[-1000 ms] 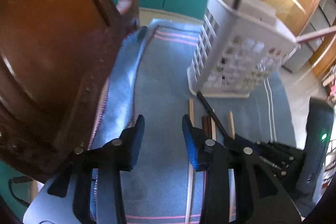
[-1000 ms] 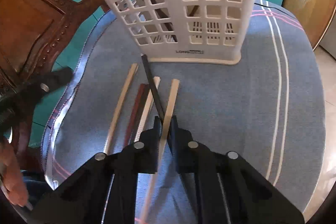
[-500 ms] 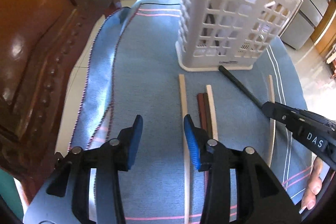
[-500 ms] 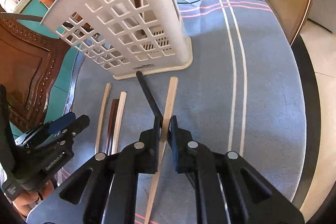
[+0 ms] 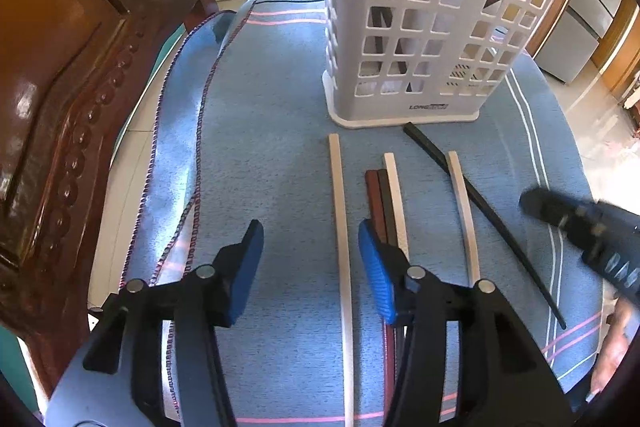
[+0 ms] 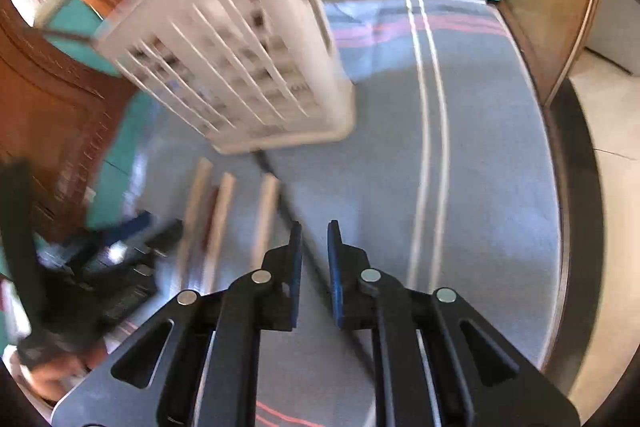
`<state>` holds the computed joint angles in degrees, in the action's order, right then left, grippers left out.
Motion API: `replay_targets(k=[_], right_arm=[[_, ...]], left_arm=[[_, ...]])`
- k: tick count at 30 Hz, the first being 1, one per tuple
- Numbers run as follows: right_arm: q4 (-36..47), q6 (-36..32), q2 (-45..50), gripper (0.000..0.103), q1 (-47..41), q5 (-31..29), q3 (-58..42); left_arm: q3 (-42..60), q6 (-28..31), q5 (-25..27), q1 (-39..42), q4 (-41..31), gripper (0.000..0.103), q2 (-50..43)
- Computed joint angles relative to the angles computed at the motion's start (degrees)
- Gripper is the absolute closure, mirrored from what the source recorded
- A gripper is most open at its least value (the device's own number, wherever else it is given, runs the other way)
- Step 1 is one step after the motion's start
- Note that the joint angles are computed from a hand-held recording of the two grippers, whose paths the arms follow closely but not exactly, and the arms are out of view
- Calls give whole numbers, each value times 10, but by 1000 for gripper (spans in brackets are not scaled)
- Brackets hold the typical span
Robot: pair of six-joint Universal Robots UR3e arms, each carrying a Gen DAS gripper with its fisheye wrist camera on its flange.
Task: Organize utensils
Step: 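Move both open grippers back down to the chopsticks on the cloth, then position the right gripper around the black chopstick while the left gripper aligns over a light wooden one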
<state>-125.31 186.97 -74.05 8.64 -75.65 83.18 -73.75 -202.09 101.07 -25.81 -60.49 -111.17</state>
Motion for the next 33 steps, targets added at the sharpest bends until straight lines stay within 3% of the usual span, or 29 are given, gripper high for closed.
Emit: replay_targets(k=[5,21,28,30,32,33], right_arm=[[-6,-37,7,77,35,-45,16],[-80,-22,-67,71,43,-28,135],[-92,-15,-51,67,81,-76,137],[-95,-13,-55,69,82,-76,143],[-98,-3,-54,91,89,-95,144],[-94,1,-51,93,88,-100,140]], left_arm=[[-3,-5,3,3,2,50,-6],[-14,-5,6,-14,6,43,9],[-20,-2,8,-13,5,41,9],[-20,-2,8,-16,5,41,7],[-19,-3,10,-18,4,40,5],[-18,-4,10,-20,4,40,3]])
